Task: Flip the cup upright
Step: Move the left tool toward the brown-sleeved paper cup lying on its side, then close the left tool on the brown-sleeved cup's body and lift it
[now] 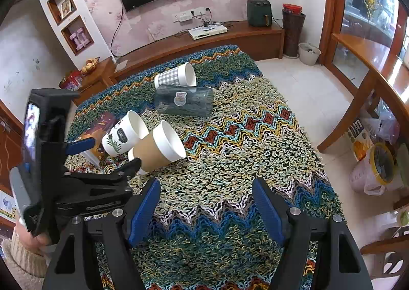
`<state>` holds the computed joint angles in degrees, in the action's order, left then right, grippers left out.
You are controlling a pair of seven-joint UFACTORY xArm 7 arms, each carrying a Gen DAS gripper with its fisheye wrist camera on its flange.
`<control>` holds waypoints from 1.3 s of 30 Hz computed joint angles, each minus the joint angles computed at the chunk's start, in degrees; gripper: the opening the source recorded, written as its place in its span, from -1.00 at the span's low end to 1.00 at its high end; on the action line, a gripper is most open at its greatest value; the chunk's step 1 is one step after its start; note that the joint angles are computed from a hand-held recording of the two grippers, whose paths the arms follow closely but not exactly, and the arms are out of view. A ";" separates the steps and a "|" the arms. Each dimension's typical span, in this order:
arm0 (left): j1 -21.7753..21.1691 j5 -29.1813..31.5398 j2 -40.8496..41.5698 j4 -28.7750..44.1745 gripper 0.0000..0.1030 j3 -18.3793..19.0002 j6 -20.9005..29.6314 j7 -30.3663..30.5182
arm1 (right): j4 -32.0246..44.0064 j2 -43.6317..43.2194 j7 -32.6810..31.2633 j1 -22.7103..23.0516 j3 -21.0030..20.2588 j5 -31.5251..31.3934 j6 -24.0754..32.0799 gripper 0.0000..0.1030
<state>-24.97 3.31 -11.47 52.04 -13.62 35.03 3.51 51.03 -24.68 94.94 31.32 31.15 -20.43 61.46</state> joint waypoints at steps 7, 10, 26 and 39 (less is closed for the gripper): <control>-1.09 3.06 4.40 2.32 0.94 -1.11 1.01 0.54 | -3.56 -1.35 -0.19 -0.20 -1.47 1.55 -3.15 0.45; -1.68 3.78 4.77 2.33 0.94 -1.27 0.39 0.97 | -5.67 -2.22 0.74 -0.83 -1.72 1.67 -5.22 0.45; -3.62 9.94 11.79 7.11 0.75 -1.25 2.95 0.88 | -11.48 -1.12 0.22 -2.80 -4.04 2.90 -14.14 0.45; -5.90 15.79 17.32 11.40 0.43 -0.38 6.55 -3.43 | -14.58 -2.20 -0.82 -3.41 -4.90 4.55 -16.94 0.45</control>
<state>-30.87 19.10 5.85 63.44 -14.00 41.58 0.09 36.45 -26.88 94.12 27.92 26.25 -15.89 44.51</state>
